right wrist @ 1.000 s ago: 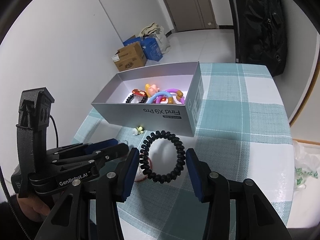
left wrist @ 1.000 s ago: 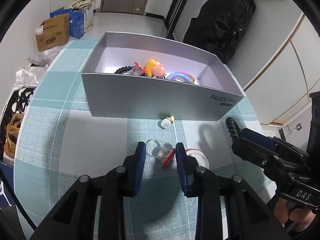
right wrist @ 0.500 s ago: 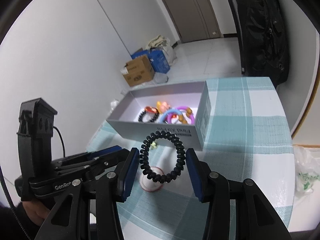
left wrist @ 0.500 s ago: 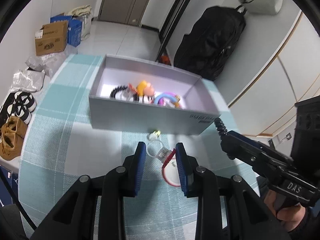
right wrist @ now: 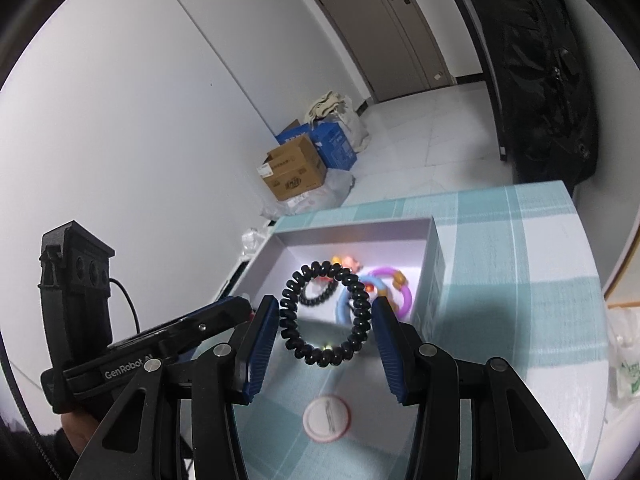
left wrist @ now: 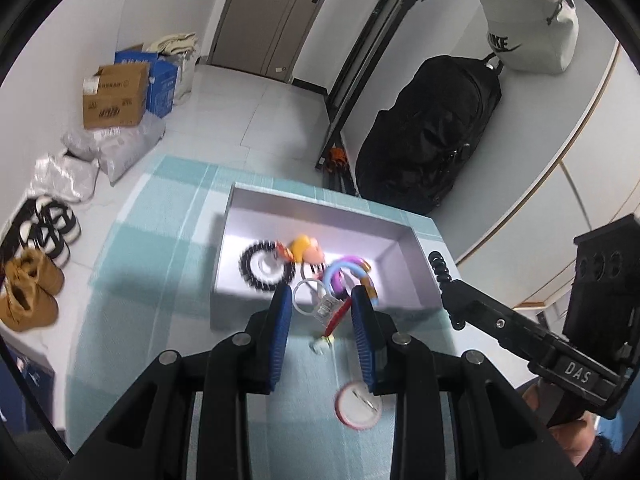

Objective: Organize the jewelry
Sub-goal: 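Carry the bracelet and red charm over the white box with both grippers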

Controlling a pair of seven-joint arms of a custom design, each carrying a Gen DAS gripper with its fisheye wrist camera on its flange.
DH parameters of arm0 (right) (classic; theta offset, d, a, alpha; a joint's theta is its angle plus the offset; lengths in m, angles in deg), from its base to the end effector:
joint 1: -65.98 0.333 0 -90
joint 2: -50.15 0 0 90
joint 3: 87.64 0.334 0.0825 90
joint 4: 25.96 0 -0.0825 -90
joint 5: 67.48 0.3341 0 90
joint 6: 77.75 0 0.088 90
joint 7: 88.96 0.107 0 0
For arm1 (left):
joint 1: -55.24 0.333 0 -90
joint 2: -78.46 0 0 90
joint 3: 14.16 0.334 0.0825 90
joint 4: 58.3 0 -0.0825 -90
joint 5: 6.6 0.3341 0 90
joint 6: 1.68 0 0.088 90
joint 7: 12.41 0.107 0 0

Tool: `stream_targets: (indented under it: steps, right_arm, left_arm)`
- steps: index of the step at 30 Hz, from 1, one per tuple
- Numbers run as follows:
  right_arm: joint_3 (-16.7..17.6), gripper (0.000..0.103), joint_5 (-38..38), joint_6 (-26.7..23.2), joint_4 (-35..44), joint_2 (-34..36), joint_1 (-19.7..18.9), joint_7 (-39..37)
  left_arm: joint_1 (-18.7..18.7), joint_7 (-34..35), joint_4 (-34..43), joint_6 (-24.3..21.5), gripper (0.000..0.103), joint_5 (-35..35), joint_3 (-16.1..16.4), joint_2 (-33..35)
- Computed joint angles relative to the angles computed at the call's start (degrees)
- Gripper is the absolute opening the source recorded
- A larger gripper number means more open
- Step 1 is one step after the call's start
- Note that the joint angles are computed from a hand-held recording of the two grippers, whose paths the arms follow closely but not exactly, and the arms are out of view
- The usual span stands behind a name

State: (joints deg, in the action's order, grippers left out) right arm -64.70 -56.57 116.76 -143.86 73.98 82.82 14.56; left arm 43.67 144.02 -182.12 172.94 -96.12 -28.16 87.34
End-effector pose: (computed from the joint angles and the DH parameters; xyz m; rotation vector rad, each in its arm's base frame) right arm 0.5070 0.3529 0.4120 -1.6580 1.4441 -0.1520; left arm 0.5033 -0.1501 0.4064 -1.8603 1.9862 -1.1853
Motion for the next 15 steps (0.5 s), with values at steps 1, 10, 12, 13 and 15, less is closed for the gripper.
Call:
stream_targets:
  steps: [1,10,12,13,15]
  right_arm:
    - [0.1,0.047,-0.2,-0.1,0.5,0.3,-0.2,-0.1]
    - [3.5,0.047,-0.2,-3.3,6.4,3.5,-4.1,-2.3]
    - [3.5,0.047,0.2,-4.5,8.0,4.3,-4.1,-3.4]
    - [3.4,0.047,0.6,-4.9,8.3,4.4,-4.0,-3.8]
    - [3.5,0.047,1.6,-6.3,9.5,5.2,-4.0,-5.1]
  left_arm:
    - [0.0,-0.6,0.5,0.1,0.025,1.2,0.1,0.5]
    - [3.0,-10.7,2.3,-1.8,0.025,13.2,-1.5,3.2]
    - [3.8,-13.0,2.9,-1.8,0.025,16.3,-2.2,3.9]
    - [4.3,-14.1,3.4,-2.0,0.025,17.7,-2.6,4.4]
    - [5.5,-14.5,4.3,-1.9,0.025,18.6,-3.9,5.2]
